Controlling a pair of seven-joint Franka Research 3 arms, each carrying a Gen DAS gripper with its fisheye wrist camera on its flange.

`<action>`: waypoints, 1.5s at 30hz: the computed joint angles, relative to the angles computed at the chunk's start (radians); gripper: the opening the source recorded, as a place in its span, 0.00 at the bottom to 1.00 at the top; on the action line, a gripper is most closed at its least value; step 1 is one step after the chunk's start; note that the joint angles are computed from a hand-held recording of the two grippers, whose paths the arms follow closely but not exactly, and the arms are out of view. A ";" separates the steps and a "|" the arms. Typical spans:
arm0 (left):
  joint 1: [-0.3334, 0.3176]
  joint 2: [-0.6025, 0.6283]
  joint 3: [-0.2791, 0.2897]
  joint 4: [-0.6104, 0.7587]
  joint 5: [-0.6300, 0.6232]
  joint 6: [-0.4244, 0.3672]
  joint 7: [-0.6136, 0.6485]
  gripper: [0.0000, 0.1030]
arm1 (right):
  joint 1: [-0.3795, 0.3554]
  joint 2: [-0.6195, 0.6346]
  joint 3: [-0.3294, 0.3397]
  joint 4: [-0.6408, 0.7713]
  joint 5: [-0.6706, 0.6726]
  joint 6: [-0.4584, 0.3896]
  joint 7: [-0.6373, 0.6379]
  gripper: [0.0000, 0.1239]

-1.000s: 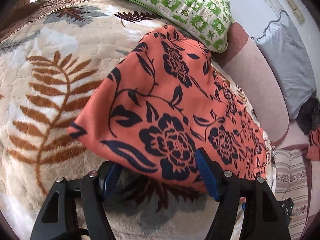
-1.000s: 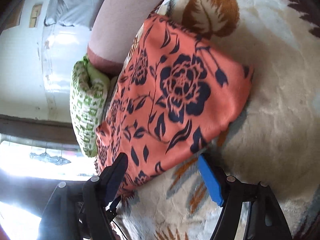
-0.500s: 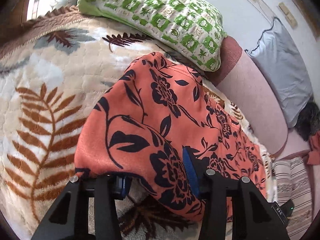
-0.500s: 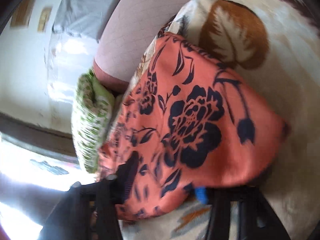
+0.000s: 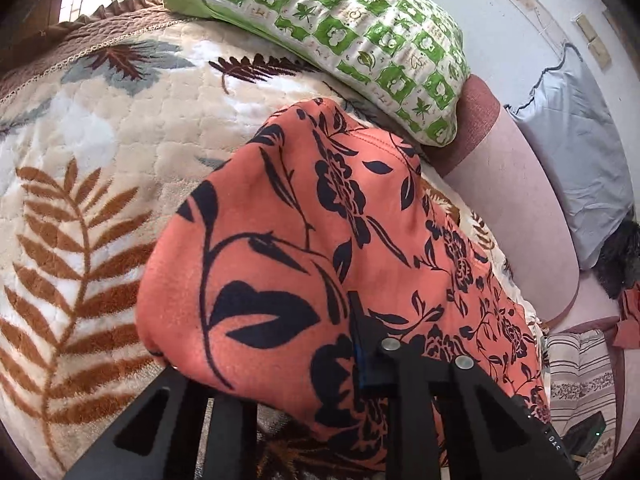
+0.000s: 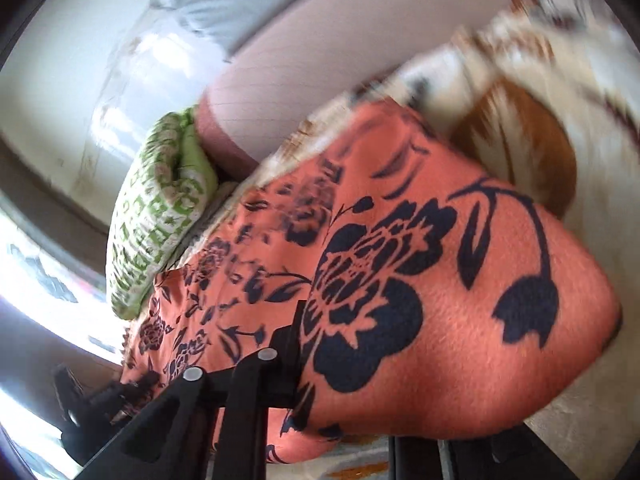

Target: Fold small clothes

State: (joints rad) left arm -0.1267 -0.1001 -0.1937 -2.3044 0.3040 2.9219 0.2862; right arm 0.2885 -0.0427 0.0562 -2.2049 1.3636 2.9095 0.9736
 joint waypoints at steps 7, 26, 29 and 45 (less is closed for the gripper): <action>0.000 -0.031 -0.020 0.015 0.090 -0.056 -0.035 0.21 | 0.015 -0.074 0.001 -0.066 -0.098 0.027 0.074 0.13; -0.119 -0.085 0.043 -0.102 -0.333 -0.024 0.297 0.42 | -0.020 -0.229 -0.104 -0.221 -0.393 -0.343 0.411 0.42; -0.143 -0.087 0.064 -0.120 -0.420 0.020 0.334 0.42 | -0.037 -0.252 -0.127 -0.206 -0.357 -0.500 0.431 0.53; -0.106 -0.074 0.042 -0.121 -0.313 0.043 0.278 0.37 | -0.007 -0.173 0.150 -0.104 -0.735 -0.122 0.415 0.14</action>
State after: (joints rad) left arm -0.2331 -0.1744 -0.1514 -2.4251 -0.0090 2.9644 0.5646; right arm 0.2814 -0.2160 0.2060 -2.3086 0.6289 2.7870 1.3884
